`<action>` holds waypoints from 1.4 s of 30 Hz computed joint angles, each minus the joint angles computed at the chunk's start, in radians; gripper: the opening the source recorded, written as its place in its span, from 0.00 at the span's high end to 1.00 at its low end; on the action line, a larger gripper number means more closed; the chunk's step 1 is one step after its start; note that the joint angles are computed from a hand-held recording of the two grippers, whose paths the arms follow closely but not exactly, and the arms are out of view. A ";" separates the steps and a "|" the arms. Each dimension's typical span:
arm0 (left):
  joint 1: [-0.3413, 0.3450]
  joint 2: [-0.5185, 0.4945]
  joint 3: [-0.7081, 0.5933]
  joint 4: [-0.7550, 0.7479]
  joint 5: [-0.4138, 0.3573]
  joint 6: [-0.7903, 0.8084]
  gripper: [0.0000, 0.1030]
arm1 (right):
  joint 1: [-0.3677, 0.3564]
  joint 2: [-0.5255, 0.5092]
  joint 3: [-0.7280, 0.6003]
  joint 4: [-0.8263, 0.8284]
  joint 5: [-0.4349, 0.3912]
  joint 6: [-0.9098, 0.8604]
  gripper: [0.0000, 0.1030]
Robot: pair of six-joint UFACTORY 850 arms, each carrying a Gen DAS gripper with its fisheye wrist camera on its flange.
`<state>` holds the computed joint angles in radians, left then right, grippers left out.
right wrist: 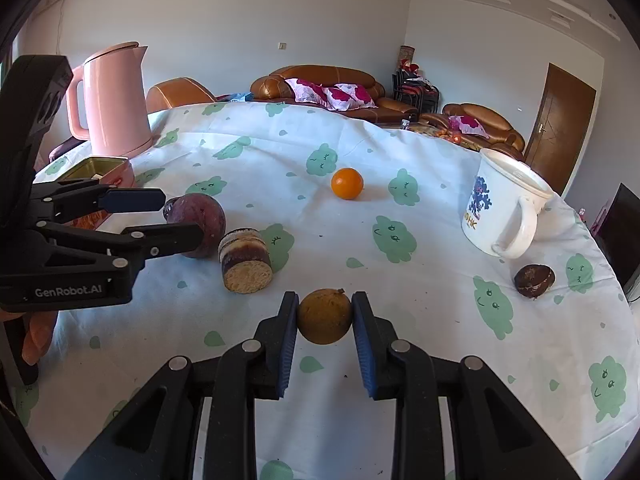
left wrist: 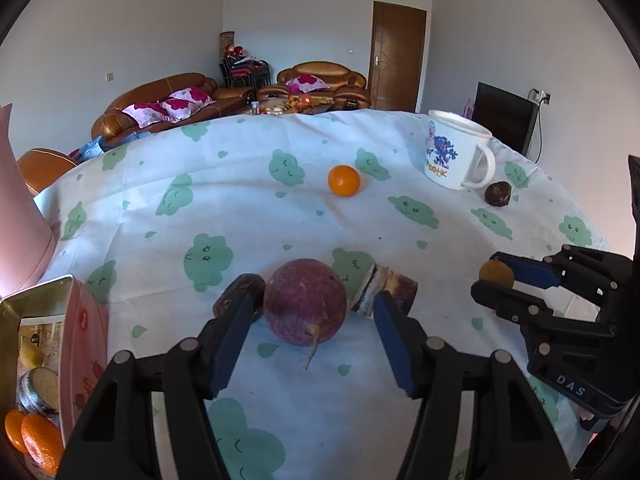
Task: Organize fruits
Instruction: 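Grasp the purple fruit with the left tool while the right tool grasps the yellow passion fruit, then lift both held fruits and carry them toward the pink tin box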
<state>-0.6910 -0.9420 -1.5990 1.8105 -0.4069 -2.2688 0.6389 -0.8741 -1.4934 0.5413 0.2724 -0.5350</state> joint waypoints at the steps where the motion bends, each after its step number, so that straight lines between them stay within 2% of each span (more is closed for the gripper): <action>1: 0.002 -0.009 -0.012 -0.026 0.003 0.019 0.38 | 0.001 -0.001 -0.002 0.010 -0.002 -0.013 0.72; 4: 0.007 -0.026 -0.037 -0.053 0.015 0.049 0.42 | 0.004 -0.004 -0.007 0.052 -0.007 -0.063 0.72; 6: 0.006 -0.029 -0.042 -0.067 0.014 0.066 0.52 | 0.005 -0.003 -0.006 0.054 -0.006 -0.067 0.72; 8: 0.008 -0.024 -0.034 -0.042 0.019 0.040 0.53 | 0.005 -0.003 -0.005 0.045 -0.004 -0.054 0.72; 13: 0.014 -0.010 -0.008 0.041 0.033 -0.054 0.54 | 0.005 0.007 0.013 0.003 0.022 -0.001 0.72; 22: 0.000 0.023 0.053 0.182 -0.017 -0.192 0.55 | 0.004 0.019 0.036 -0.059 0.059 0.061 0.72; 28: -0.002 0.020 0.045 0.111 0.005 -0.108 0.54 | 0.005 0.019 0.035 -0.041 0.058 0.041 0.72; 31: 0.001 0.003 0.014 0.014 0.032 -0.004 0.47 | 0.006 0.018 0.033 -0.029 0.056 0.026 0.72; 33: 0.010 -0.001 0.009 0.023 0.054 -0.024 0.45 | 0.006 0.018 0.033 -0.030 0.054 0.025 0.72; 34: 0.014 0.001 0.012 0.069 0.070 -0.066 0.50 | 0.007 0.018 0.033 -0.027 0.055 0.021 0.72; 38: 0.005 -0.002 0.007 0.038 0.053 -0.020 0.52 | 0.007 0.018 0.034 -0.027 0.056 0.023 0.72; 42: 0.005 0.017 0.042 0.155 0.037 -0.152 0.52 | 0.006 0.027 0.050 -0.074 0.076 0.077 0.72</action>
